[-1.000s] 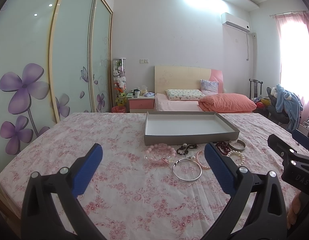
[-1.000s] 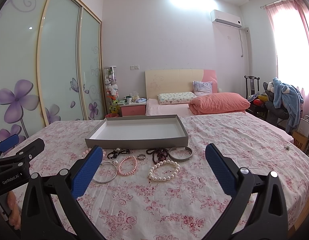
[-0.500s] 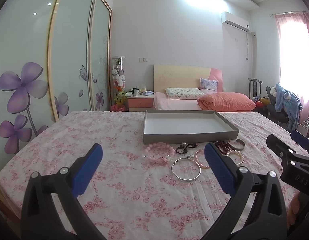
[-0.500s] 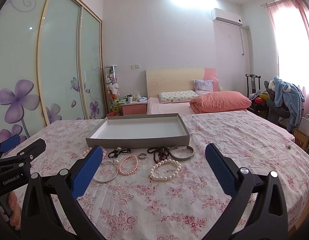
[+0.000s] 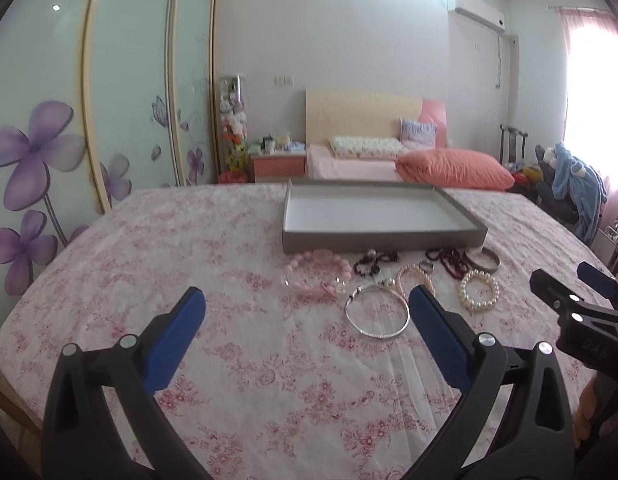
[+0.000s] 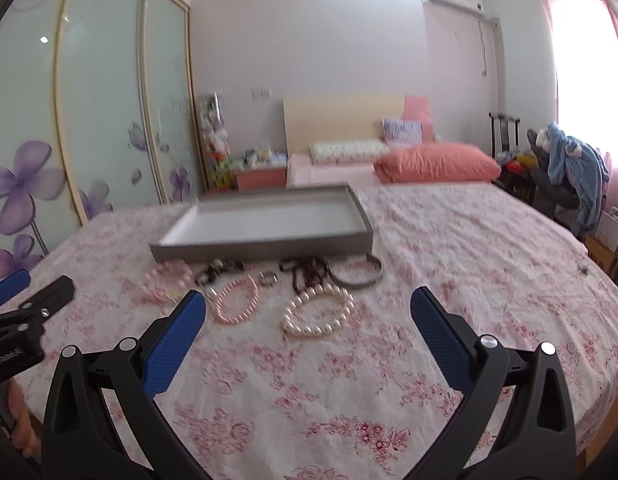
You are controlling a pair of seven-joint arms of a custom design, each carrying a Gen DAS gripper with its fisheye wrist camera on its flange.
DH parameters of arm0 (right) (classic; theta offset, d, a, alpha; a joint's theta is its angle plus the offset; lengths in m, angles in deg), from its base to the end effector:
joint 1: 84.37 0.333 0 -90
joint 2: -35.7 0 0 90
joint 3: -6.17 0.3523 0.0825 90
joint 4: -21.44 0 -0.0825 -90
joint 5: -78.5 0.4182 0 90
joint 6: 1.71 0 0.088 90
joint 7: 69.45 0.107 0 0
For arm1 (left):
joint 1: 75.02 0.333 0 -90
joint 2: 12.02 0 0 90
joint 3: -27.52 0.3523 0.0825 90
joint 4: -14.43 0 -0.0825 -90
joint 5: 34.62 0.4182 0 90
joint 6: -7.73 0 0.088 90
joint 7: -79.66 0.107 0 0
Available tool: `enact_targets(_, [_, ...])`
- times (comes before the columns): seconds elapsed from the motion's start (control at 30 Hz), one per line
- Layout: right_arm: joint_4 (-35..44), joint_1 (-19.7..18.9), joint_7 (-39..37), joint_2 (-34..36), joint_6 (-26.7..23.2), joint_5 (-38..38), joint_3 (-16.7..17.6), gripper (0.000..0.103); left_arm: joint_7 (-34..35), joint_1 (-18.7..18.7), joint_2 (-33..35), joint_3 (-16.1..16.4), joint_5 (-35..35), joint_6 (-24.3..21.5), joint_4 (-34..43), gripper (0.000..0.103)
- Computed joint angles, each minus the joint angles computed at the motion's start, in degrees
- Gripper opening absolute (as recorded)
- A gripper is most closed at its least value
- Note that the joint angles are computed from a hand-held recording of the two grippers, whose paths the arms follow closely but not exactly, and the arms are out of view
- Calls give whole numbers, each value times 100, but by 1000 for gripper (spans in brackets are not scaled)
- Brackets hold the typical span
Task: Organize jewelry
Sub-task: 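Grasp the white pearl bracelet with the right tool while the left tool approaches the silver bangle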
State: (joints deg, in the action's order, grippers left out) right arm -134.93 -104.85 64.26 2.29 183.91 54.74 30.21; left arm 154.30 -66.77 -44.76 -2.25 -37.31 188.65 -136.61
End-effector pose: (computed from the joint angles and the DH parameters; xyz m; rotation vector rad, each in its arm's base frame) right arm 0.4097 0.0800 0.5060 -1.4148 1.7270 -0.9023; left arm 0.3997 -0.1825 0.5436 -1.4812 1.7108 -0.9943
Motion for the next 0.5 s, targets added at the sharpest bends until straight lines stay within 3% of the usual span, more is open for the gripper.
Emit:
enact_targets(0.1, [361,878,-279,528,-801,48,-893,99,199,-370,369,387,15,-521,294,99])
enact_targets(0.23, [801,1877,-670,1043,-1502,349,-1938,66,349,-846,794,859,-11,-1050,638,99])
enact_targets(0.3, [992,2234,-889,1240,-1741,575,-2278,57,376,-1020,976,1017,-30,-1333,807,99])
enact_targets(0.37, [1168,2331,-989,1387,-1941,620,-2345,51,331,-1084,1144,1077,24,-1548,961,99])
enact_targets(0.5, [1511,2235,-933,1690,-2241,286,-2221,49,415,-1328,1431,1291,26,-1800,1203,99])
